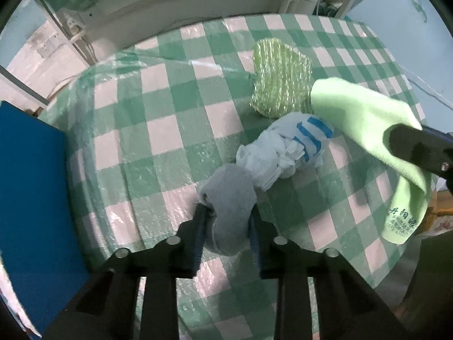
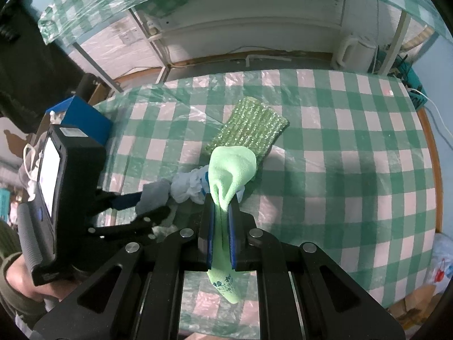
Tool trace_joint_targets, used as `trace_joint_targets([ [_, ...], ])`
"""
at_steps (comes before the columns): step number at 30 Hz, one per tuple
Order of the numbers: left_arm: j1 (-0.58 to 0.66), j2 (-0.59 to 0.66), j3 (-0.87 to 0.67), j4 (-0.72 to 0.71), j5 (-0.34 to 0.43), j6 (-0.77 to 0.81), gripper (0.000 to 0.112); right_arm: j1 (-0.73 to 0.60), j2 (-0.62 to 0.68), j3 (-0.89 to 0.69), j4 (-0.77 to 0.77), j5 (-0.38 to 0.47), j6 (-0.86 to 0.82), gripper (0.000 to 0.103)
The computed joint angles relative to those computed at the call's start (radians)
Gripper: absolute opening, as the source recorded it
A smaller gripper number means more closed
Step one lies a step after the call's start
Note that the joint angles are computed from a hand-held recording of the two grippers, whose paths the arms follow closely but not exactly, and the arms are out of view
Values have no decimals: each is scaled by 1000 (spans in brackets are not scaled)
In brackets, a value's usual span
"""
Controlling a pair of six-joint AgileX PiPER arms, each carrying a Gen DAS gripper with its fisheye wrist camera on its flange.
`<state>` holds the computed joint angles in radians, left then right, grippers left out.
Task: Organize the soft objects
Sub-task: 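Lift the grey sock with the left gripper while the right gripper holds the green foam piece, then carry the grey sock and green foam piece over the cardboard box with both grippers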
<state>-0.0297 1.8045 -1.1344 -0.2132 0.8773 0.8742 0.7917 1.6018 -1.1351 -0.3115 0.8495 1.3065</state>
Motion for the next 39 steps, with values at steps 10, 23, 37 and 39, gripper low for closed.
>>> trace_joint_targets([
  [10,43,-114,22,-52,-10,82,24,30,11,-55,-32,40,19,8],
  [23,132,-162,-43,-120,43,153,24,68,46,-165,-69,106,7,8],
  [37,246,-180,-132,-191,148,220,24,96,92,-274,-87,149,-17,8],
  [39,264,-179,-147,-203,162,227,24,99,104,-298,-88,157,-24,8],
])
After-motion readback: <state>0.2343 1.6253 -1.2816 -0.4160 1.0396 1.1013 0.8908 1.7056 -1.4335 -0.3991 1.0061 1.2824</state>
